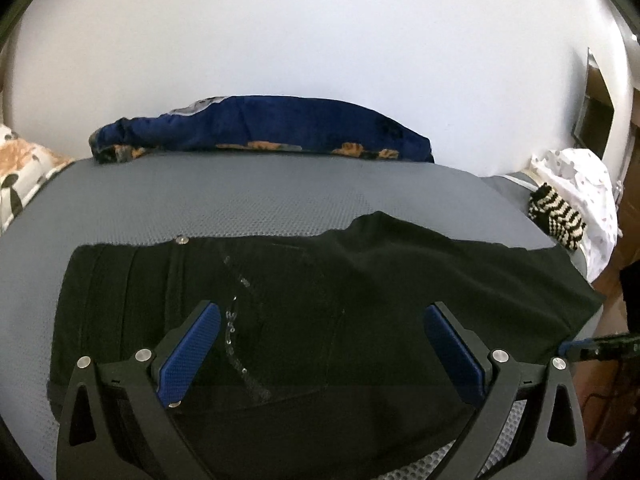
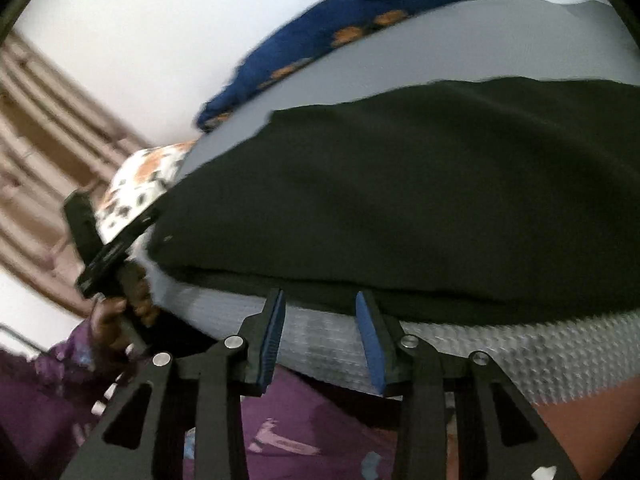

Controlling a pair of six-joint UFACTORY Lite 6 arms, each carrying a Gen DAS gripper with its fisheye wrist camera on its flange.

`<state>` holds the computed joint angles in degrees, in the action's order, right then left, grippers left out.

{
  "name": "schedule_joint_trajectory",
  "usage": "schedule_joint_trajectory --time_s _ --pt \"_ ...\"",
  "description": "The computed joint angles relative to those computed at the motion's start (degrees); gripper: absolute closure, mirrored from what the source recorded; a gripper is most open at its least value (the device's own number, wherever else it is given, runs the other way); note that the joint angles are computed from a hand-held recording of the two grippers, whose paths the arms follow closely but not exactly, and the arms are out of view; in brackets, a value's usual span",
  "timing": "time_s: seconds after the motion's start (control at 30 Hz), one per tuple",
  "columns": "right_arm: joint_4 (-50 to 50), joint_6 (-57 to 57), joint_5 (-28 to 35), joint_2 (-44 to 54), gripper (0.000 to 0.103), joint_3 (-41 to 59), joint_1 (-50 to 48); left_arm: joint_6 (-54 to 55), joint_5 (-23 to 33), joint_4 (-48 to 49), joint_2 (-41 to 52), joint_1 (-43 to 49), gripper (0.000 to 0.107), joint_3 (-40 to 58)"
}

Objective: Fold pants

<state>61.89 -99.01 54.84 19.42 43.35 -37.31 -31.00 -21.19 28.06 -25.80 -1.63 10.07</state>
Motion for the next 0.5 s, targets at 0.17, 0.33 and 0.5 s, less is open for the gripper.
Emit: schedule_joint_trajectory --time_s 0.17,0.33,0.5 --pt "3.36 7.48 -1.52 4.51 0.079 2.14 -2.37 -5.42 -2.54 6.39 3.05 3.42 0.006 0.50" --pt "10.99 9.92 -1.76 0.64 0.064 -5.29 -5.41 -12.17 -6.16 13.99 4.73 7.66 0.006 0.86" --pt "21.37 6.63 1.67 1.02 0.054 -10.58 -5.98 -16.37 -7.53 19.10 6.39 9.63 0.006 1.39"
